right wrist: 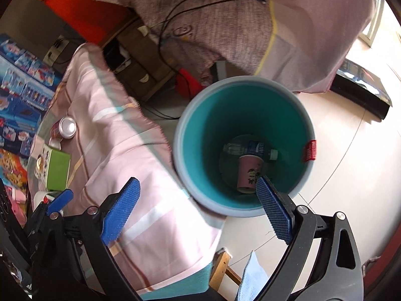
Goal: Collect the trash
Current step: 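Return to the table and grasp the clear plastic bag with the left tool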
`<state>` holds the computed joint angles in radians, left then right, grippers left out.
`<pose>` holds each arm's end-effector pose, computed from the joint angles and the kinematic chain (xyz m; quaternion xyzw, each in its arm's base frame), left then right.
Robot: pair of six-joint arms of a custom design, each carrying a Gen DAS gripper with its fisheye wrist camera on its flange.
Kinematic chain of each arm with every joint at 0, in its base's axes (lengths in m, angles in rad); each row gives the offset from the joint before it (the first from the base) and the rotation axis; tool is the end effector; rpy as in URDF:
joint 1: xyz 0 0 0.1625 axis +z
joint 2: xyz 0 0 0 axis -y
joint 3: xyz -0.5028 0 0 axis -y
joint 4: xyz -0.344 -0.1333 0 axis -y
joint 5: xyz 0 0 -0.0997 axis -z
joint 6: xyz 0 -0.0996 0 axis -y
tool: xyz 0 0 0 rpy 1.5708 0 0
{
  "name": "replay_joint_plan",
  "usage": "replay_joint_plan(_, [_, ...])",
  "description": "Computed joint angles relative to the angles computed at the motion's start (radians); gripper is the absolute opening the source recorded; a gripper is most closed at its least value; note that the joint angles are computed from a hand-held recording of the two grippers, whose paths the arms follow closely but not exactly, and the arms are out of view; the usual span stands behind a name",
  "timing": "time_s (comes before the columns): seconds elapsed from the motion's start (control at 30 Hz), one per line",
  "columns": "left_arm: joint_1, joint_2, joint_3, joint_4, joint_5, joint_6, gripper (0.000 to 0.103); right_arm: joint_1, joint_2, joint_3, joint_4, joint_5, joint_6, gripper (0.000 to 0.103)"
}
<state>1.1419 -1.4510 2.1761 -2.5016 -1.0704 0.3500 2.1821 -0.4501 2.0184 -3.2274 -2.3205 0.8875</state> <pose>-0.0154 -0.4691 0.3684 0.3424 0.9012 -0.1091 0.2422 0.3746 -0.4205 -0.0266 -0.1440 -0.9186 0.2792 0.2398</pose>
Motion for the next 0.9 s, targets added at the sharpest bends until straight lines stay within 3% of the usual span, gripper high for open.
replay_joint_plan(0.47, [0.209, -0.183, -0.145, 0.098, 0.006, 0.090, 0.097, 0.114, 0.130, -0.339, 0.346, 0.055, -0.061, 0.090])
replay_joint_plan(0.73, [0.368, -0.213, -0.272, 0.097, -0.011, 0.150, 0.097, 0.165, 0.268, -0.667, 0.574, 0.103, -0.222, 0.090])
replay_joint_plan(0.9, [0.487, -0.188, -0.376, 0.132, -0.055, 0.120, 0.097, 0.183, 0.363, -0.875, 0.685, 0.146, -0.310, 0.090])
